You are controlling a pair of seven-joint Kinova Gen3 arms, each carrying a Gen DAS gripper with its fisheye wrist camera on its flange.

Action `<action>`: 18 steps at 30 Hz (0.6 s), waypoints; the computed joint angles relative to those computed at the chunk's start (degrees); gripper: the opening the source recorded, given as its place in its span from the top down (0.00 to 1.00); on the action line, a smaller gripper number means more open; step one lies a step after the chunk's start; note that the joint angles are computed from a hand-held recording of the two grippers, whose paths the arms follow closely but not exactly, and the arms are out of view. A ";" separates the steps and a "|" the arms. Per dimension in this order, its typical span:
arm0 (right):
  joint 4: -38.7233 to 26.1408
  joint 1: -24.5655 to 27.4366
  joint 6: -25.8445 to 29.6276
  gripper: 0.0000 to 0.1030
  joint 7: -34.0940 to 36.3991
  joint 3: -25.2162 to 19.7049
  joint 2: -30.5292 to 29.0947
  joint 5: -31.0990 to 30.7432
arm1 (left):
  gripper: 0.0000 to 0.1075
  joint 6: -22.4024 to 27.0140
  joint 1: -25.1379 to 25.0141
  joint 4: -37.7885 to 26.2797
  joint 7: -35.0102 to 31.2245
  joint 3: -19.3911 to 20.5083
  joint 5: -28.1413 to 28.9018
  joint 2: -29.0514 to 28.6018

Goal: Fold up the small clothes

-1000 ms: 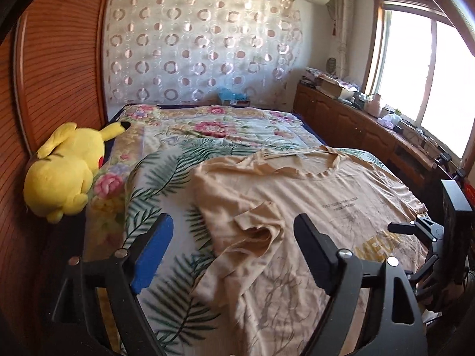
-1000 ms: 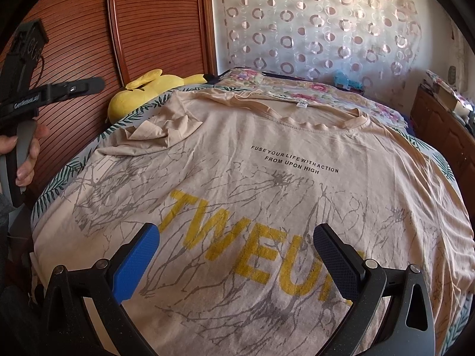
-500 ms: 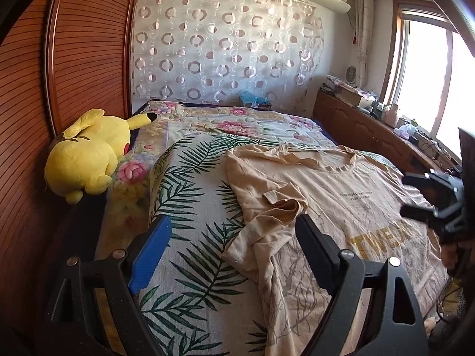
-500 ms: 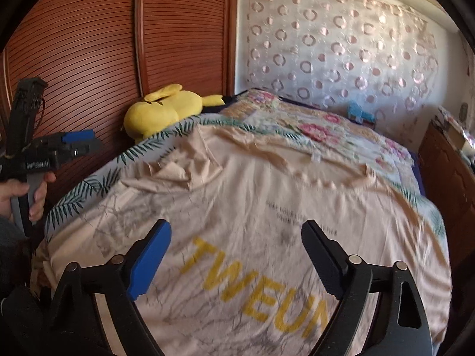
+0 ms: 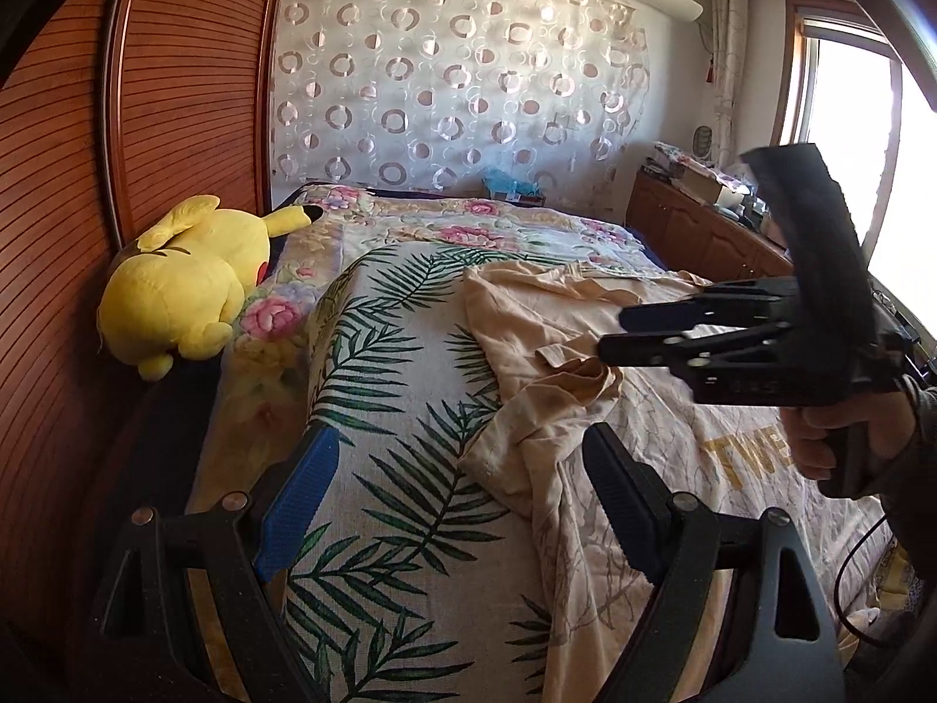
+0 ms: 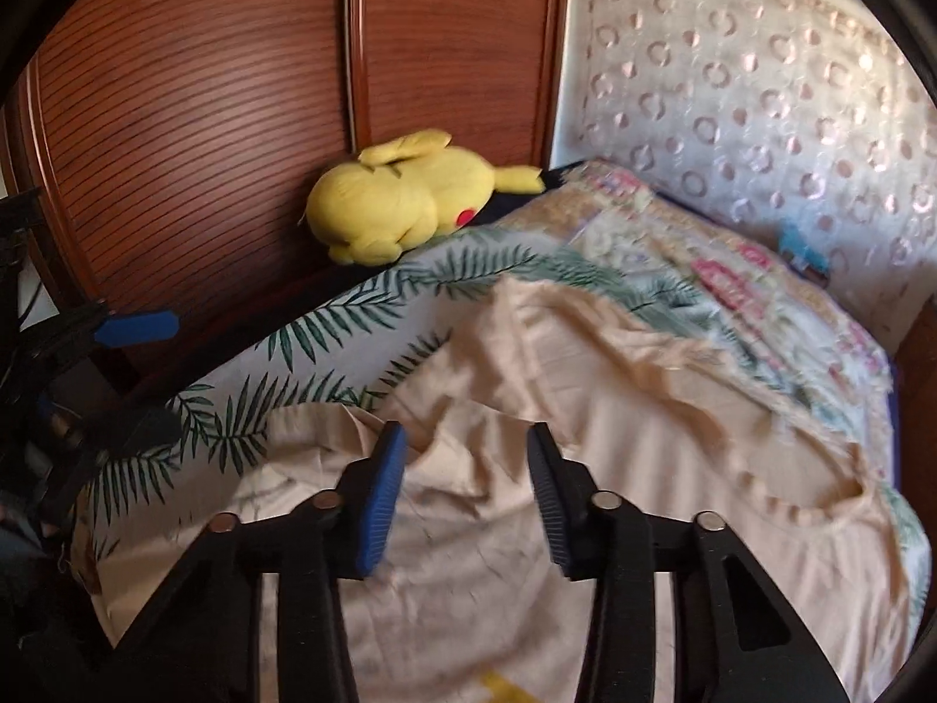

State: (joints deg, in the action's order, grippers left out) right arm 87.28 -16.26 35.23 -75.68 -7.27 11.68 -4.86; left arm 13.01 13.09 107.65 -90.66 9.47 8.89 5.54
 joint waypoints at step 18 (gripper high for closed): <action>-6.21 -1.82 2.32 0.97 -5.93 1.16 5.60 3.93 | 0.20 -0.47 -1.93 1.33 -4.99 1.05 5.27 -0.48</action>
State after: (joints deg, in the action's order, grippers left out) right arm 81.08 -18.08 37.54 -81.61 -6.12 17.27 -0.93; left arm 12.54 11.15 108.98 -95.65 10.52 14.16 5.06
